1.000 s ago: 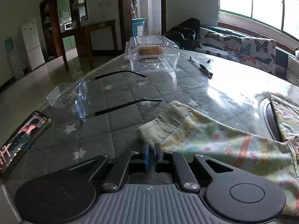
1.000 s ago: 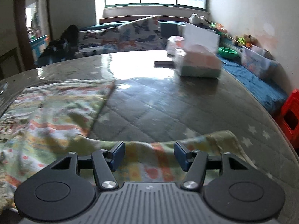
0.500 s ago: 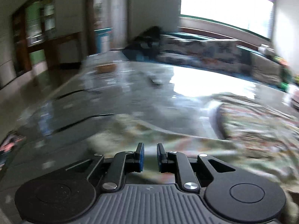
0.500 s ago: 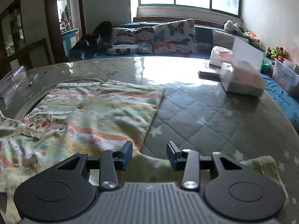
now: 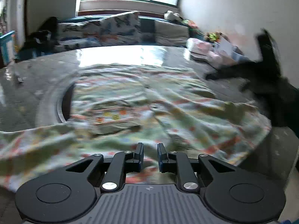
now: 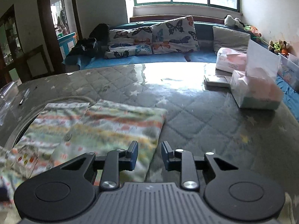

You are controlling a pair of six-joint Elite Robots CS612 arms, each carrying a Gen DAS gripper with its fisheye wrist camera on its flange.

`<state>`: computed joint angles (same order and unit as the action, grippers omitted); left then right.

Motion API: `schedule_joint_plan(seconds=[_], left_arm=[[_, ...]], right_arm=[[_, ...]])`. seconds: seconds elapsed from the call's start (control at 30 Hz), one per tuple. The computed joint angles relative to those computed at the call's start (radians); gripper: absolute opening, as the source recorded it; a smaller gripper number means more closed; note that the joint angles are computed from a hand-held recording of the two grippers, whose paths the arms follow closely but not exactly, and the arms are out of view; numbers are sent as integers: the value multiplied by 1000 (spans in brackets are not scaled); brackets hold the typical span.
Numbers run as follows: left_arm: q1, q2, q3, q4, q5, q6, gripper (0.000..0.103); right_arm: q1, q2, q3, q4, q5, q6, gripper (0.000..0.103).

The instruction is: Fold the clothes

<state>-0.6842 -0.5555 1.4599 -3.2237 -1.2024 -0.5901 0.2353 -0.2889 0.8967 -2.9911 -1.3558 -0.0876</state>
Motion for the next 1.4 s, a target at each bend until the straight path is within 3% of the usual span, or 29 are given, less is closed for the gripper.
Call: schedule_joint_plan(seconds=[0.2, 0.33, 0.4, 0.53, 0.9, 1.07, 1.4], left_arm=[[6, 6, -13, -11, -76, 28, 19], [7, 10, -16, -20, -120, 60, 20], [7, 12, -19, -21, -141, 75, 20], [4, 17, -21, -34, -161, 108, 26], [1, 25, -21, -55, -192, 135, 28], [-3, 15, -3, -68, -193, 133, 30], [-11, -22, 63, -100, -79, 95, 30]], right_arm=[[1, 85, -173, 137, -9, 29, 26], [4, 118, -237, 169, -10, 21, 27], [6, 128, -260, 185, -8, 18, 14], [14, 144, -294, 200, -25, -19, 5], [33, 227, -461, 260, -75, -75, 5], [32, 178, -375, 227, -72, -123, 10], [23, -30, -10, 63, 26, -237, 12]])
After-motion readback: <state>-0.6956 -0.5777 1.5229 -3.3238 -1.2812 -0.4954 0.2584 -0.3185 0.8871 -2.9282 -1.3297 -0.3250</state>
